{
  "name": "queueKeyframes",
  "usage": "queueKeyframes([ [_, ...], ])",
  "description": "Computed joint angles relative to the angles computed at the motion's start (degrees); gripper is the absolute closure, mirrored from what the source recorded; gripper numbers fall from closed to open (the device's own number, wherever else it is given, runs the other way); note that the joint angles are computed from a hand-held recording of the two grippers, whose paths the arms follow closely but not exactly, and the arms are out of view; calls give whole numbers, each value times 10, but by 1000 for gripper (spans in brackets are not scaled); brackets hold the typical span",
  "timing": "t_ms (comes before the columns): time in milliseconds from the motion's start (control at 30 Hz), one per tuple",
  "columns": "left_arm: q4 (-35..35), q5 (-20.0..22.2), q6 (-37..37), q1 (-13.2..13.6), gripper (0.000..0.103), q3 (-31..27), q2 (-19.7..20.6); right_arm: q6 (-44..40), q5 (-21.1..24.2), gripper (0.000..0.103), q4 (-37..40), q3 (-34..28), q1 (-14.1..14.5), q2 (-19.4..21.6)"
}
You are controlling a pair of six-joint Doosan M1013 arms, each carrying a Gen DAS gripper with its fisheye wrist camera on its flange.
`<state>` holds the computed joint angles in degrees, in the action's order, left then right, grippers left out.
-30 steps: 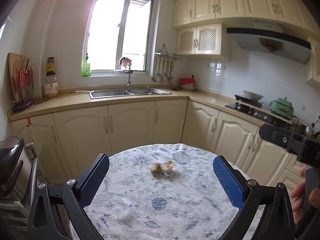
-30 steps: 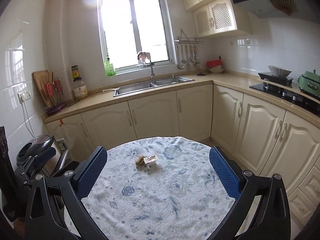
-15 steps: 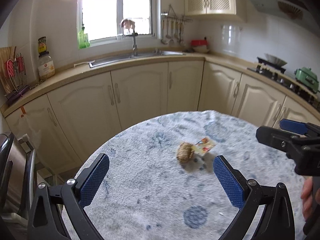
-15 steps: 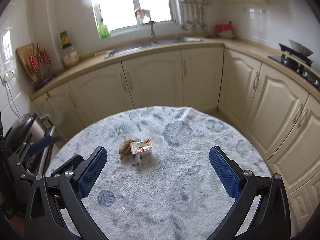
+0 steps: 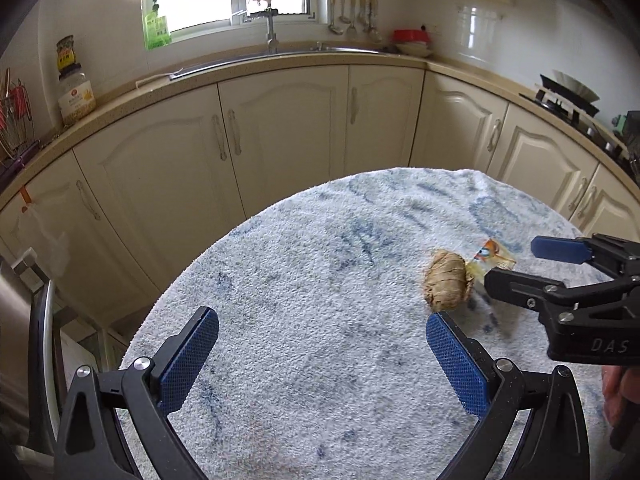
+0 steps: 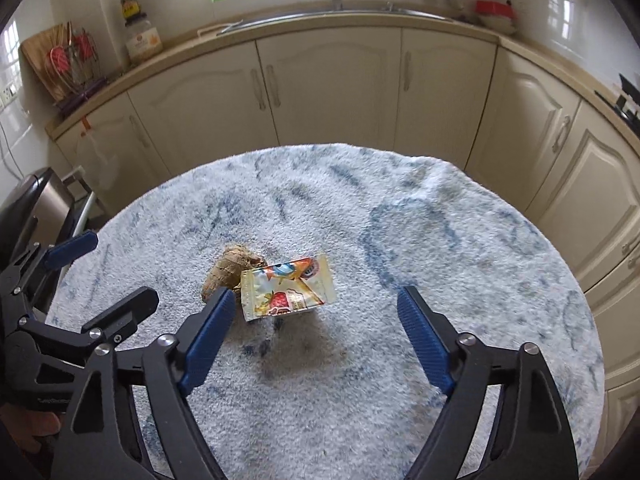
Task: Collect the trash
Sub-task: 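Grasp the bread roll with the left tool while the right tool grasps the yellow snack packet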
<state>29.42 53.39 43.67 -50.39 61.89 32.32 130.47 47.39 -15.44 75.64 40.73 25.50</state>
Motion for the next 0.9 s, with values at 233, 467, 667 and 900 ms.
queueKeyframes([
  [233, -16, 1, 26, 5, 1, -21, 15, -43, -35, 51, 43, 8, -8, 1],
  [467, -30, 6, 65, 10, 1, -61, 38, -54, -51, 54, 66, 23, -14, -8],
  [667, -61, 13, 107, 10, 1, -102, 62, -40, -58, 55, 44, 31, -11, -15],
  [900, -98, 23, 145, 7, 4, -143, 95, 34, -62, 55, 1, 67, -18, -44],
])
